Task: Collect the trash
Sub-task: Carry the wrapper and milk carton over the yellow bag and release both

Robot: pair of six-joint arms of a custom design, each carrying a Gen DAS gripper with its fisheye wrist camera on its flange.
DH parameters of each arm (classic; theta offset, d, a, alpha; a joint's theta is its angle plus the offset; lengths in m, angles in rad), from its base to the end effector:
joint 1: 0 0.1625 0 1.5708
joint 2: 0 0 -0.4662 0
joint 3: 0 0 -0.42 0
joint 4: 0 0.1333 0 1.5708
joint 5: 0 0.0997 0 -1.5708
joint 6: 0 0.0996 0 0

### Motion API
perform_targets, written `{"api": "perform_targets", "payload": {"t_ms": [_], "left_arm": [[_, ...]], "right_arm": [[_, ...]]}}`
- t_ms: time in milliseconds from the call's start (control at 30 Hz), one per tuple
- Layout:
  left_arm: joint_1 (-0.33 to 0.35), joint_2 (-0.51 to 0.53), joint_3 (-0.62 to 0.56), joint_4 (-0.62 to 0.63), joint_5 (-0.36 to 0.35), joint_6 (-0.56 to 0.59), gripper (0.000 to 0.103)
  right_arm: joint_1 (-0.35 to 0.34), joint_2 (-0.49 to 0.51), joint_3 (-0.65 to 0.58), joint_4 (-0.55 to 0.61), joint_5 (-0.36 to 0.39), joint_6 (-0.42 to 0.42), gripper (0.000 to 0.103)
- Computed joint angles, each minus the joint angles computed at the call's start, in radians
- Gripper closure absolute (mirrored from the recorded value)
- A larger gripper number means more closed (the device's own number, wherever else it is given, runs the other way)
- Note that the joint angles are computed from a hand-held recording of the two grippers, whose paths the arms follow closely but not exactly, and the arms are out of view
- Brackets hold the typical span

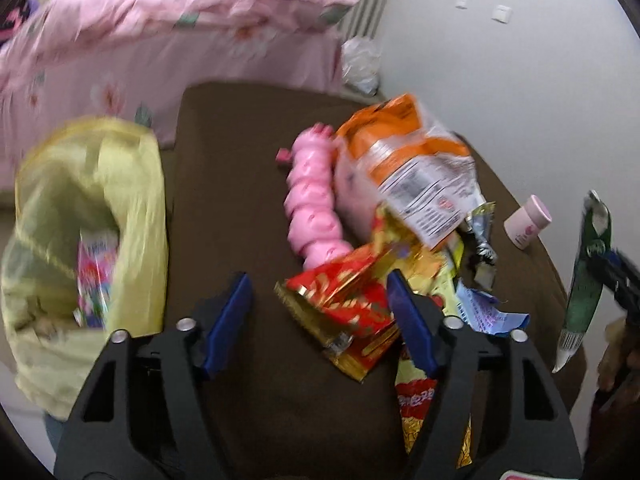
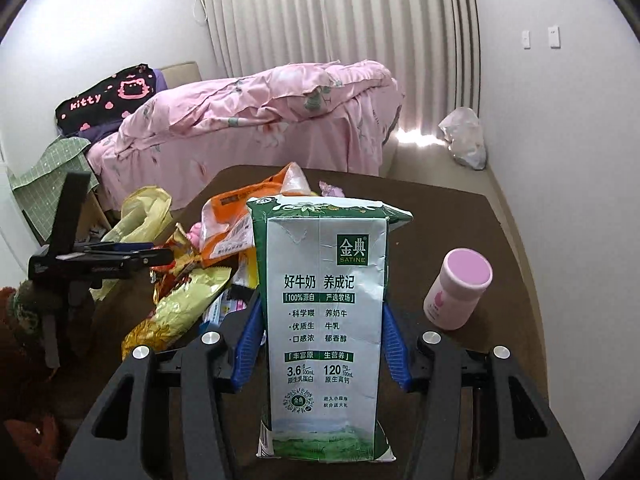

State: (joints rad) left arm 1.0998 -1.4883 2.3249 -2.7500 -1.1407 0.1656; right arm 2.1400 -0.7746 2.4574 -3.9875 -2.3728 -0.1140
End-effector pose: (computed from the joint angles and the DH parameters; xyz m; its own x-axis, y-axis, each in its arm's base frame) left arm -0.0457 -0.4751 0.2635 -0.7911 0.4221 -0.4427 0.5656 0.7804 -0.2666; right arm 0.2712 -0.3093 0.0866 -0.7941 -0.0406 0.6064 -0.4937 0.6249 -0.6047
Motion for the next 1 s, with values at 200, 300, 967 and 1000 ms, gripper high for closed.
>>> {"api": "perform_targets", "payload": {"t_ms": [200,300,967,1000], "left_arm": [[0.003,-0.037,0.015,-0.026,-0.075,-0.024,0.076],[-0.030,-0.080,0.043,-0.057,-0.066,-0.017,0.077],[-0.182,-0.398,0.092,-0.133,0.261,0.009,0.076],[-0.181,-0.405,0.094,-0.157,0.287,0.014,0.076]], "right_arm": [[0.005,0.012,0.002,-0.020,0.020,0.008,0.053],[0.016,0.007,-0.004,-0.021,0.017,-0.002,0.053],[0.151,0.071,-0.295,0.049,0.187,-0.200,0.053],[0.155,0.082,-0.317,0.063,0.197,-0.211,0.053]]}}
